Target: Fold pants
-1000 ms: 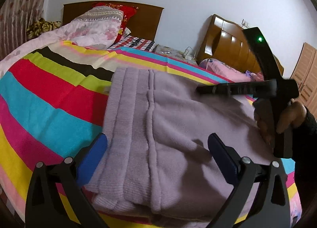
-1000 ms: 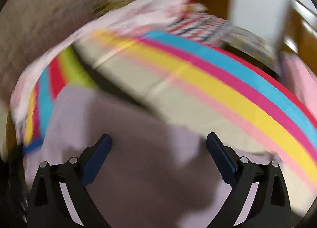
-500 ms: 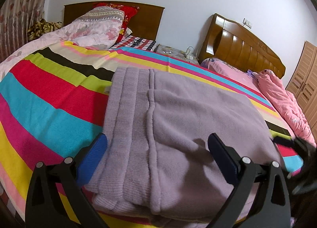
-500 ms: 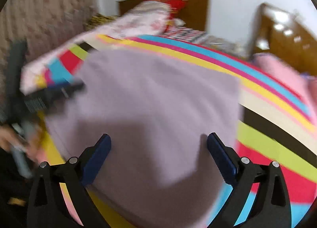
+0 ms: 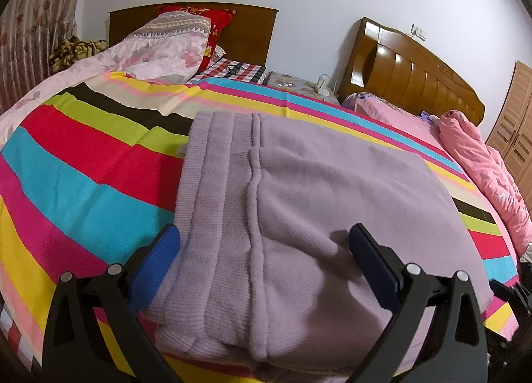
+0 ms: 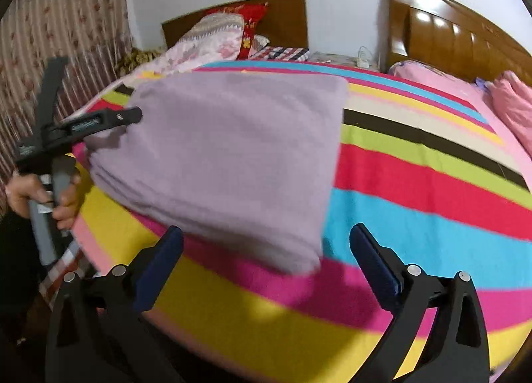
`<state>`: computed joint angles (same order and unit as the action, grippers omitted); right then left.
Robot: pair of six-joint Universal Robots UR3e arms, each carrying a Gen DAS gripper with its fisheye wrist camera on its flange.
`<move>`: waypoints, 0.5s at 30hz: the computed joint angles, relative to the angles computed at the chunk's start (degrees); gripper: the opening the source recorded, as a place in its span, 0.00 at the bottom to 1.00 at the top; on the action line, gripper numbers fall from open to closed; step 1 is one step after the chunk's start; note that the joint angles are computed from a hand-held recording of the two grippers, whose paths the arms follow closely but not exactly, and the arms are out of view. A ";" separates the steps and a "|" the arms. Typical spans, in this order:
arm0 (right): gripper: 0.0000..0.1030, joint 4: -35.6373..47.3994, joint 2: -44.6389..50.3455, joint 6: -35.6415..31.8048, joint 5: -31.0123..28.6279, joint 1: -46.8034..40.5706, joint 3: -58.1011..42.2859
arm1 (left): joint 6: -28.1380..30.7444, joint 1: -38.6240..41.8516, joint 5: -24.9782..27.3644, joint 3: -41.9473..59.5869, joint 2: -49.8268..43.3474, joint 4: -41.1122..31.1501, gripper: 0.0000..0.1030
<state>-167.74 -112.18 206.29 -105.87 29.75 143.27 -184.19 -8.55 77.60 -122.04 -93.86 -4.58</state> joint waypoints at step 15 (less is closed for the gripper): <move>0.94 6.19 -10.81 11.03 -16.62 16.77 0.07 | -6.33 0.66 8.49 -6.60 11.77 -2.20 0.98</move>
